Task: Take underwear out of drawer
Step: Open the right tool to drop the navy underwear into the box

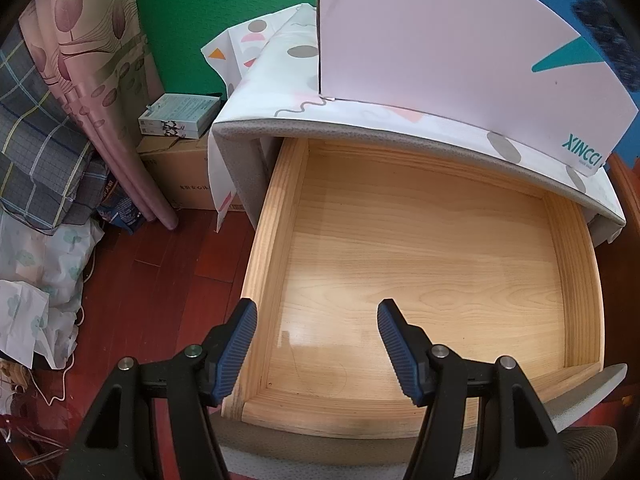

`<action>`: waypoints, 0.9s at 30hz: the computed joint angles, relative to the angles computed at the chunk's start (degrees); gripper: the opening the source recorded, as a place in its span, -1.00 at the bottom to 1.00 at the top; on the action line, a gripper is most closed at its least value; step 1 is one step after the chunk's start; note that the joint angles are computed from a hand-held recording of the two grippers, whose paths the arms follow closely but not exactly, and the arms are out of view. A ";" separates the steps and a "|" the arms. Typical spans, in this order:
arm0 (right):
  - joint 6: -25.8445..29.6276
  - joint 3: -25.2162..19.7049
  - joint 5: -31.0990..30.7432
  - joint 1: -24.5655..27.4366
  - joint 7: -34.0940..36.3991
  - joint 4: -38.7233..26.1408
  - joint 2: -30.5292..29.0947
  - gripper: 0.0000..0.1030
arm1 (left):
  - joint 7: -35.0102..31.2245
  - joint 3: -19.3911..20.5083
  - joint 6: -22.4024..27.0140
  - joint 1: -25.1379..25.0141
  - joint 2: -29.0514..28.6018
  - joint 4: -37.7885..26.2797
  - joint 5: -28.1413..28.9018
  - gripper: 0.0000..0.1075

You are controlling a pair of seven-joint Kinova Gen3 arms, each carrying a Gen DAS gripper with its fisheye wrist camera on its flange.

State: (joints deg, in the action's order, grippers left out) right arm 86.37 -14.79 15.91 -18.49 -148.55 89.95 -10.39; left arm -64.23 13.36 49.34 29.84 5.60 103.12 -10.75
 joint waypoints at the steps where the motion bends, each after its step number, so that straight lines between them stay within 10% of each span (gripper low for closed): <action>1: -0.51 0.14 0.17 0.11 0.06 0.17 0.67 -0.31 | -0.01 0.00 -0.08 0.01 0.01 0.03 -0.02 0.20; 27: -4.40 5.12 4.97 -1.48 0.60 0.89 9.18 -0.11 | 0.42 0.32 -1.20 -0.08 -0.88 0.76 -0.42 0.20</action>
